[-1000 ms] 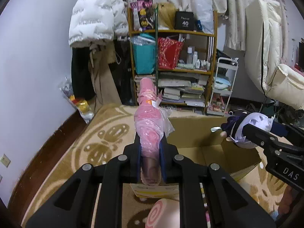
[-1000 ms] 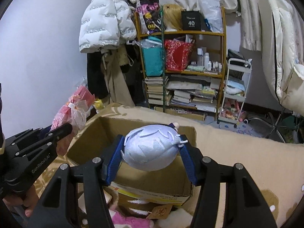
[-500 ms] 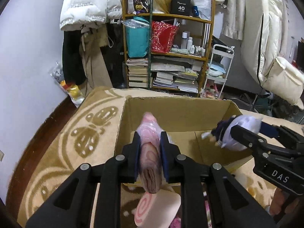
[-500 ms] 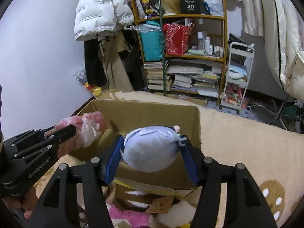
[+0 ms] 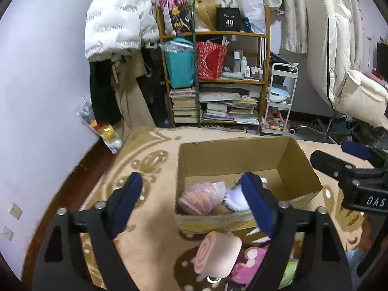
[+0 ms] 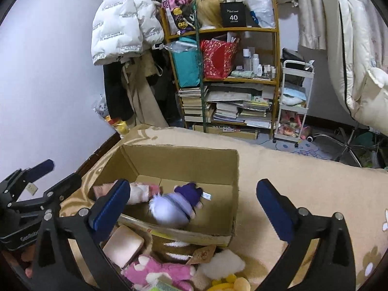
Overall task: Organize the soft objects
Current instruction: 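Open left gripper over the box while right gripper releases the plush inside, then move left tool to the pink swirl roll cushion while right tool approaches the green tissue pack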
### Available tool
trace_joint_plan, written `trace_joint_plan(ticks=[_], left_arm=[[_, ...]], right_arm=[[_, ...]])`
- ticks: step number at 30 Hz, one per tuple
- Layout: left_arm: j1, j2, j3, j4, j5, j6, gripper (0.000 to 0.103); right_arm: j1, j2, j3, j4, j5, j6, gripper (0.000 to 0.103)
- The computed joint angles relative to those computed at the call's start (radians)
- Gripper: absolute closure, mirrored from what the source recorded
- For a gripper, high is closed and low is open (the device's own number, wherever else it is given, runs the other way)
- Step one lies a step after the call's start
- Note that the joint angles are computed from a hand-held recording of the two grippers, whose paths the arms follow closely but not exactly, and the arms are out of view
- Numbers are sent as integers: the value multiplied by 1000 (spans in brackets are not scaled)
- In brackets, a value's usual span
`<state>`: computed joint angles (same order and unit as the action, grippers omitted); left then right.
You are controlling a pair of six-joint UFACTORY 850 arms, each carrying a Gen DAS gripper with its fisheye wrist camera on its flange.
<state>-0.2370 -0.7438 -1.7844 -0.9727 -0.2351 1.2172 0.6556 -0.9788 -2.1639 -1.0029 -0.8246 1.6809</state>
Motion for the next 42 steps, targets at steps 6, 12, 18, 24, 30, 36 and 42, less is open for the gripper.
trace_joint_plan(ticks=[6,12,18,24,30,36,42], left_arm=[[17,62,65,-17,-5,7,9],[31,109,139,42,1,-65,7],[40,152,214,57,29,-75,4],[53,185,287,37,48,-43,4],[57,193,320,70,54,-61,4],[56,175,324,119,47,-103,4],[47,144,306,197,38,-162,4]], right_arm=[[33,72,93,-45,-20,64,0],[61,132,183,-60,-25,132,0],[82,202,303,-77,42,267,0],[106,223,360,-66,37,313,0],[117,217,373,-18,25,306,0],[116,208,384,14,37,310,0],[106,188,384,57,68,305,0]])
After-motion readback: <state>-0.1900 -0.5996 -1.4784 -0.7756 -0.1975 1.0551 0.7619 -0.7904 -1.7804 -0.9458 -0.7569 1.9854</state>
